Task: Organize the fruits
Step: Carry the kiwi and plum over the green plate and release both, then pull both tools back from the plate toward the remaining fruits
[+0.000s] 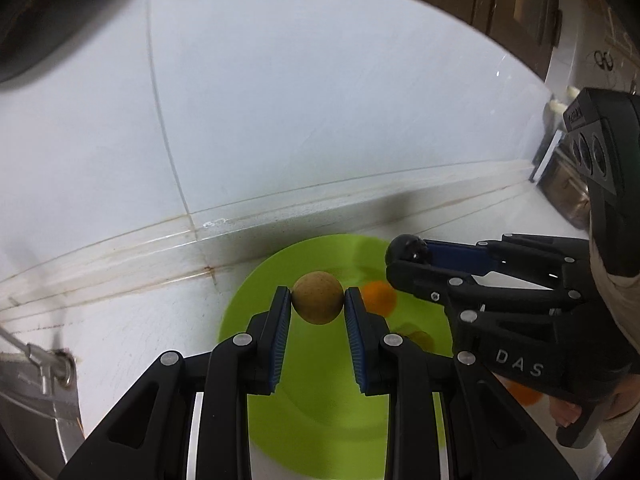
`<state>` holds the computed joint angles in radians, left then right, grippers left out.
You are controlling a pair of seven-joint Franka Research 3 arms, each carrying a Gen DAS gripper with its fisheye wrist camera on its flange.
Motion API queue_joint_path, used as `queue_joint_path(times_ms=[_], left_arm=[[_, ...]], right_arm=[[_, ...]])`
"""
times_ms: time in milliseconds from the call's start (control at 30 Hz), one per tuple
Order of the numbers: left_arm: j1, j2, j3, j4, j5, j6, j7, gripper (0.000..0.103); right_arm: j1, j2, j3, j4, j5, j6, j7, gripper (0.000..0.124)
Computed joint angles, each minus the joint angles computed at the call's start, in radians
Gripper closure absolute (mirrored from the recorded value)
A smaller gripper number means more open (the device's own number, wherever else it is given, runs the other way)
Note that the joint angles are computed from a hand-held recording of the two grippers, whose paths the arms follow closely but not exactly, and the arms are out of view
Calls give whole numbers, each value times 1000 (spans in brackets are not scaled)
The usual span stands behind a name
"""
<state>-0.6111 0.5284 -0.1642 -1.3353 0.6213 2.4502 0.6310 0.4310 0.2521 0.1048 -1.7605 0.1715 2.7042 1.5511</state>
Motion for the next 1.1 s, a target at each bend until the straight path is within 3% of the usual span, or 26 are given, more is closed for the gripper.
queue_joint_path(times_ms=[300,600,967,1100], left_arm=[[11,80,-4,90,-64,-23,83,75],[-3,46,13,57,-58,-28,73,68],[-46,-133,9,-111,141,-84,-120,44],[-53,-208,-20,-189,222,-113,-190,32]], right_arm=[[5,84,-12,91,-6,-62,18,95],[16,57,-25,54,-37,-27,55,89],[25,-133,-14,-142,-131,75,118,89],[27,-199,-3,-211,-200,126,175,77]])
